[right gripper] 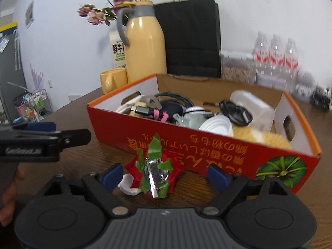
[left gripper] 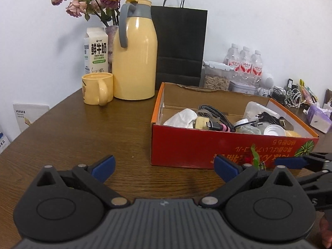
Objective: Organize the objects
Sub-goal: 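Lift both open tools out of the box back over the table, then grasp the red-green gift bow with the right tool while the left tool grasps the white cap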
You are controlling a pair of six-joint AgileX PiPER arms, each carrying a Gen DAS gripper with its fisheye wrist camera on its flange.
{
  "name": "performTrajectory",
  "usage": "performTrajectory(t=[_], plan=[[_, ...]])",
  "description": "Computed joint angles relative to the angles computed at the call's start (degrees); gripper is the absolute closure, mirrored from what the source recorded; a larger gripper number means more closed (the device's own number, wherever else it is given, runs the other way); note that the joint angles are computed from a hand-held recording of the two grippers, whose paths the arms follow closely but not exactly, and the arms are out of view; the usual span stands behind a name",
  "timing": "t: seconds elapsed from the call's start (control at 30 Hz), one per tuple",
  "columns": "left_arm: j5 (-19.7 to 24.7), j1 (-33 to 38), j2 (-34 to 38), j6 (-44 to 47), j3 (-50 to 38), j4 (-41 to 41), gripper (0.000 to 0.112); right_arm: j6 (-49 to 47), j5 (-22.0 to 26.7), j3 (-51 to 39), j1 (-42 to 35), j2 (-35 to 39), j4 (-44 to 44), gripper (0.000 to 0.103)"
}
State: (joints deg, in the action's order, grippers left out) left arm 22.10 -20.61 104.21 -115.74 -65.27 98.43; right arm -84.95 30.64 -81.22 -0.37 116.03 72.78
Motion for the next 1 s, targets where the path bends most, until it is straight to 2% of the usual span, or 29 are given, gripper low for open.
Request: performTrajectory(t=[0.1, 0.13, 0.2, 0.27, 0.47, 0.67, 0.87, 1.0], plan=[[-1.09, 0.32, 0.12, -0.49, -0.10, 0.57, 0.009, 3.08, -0.02, -1.25, 0.43, 0.95, -2.59, 0.038], [-1.20, 0.37, 0.16, -0.35, -0.23, 0.30, 0.009, 3.49, 0.06, -1.35, 0.49, 1.09, -3.05, 0.048], [-2.10, 0.80, 0.32, -0.55, -0.49, 0.14, 0.009, 3.49, 0.21, -1.52, 0.43, 1.27, -2.80, 0.054], [-2.62, 1.09, 0.39, -0.80, -0.64, 0.07, 0.009, 0.46, 0.21, -0.30, -0.02, 0.58, 0.30, 0.066], [-2.45, 0.78, 1.01, 0.28, -1.32, -1.08, 0.009, -11.79, 1.89, 4.98, -2.32, -2.53, 12.16, 0.067], [-4.19, -1.06, 1.70, 6.17, -2.10, -3.17, 0.009, -18.25, 2.68, 8.73, -6.29, -4.61, 18.43, 0.067], [-2.40, -5.80, 5.38, 22.85, -7.14, -16.26, 0.009, -18.89, 4.27, 9.04, -10.33, -4.36, 19.45, 0.067], [-1.94, -7.42, 6.97, 25.72, -9.29, -18.79, 0.009, -20.77, 5.49, 10.09, -11.01, -4.58, 20.30, 0.067]])
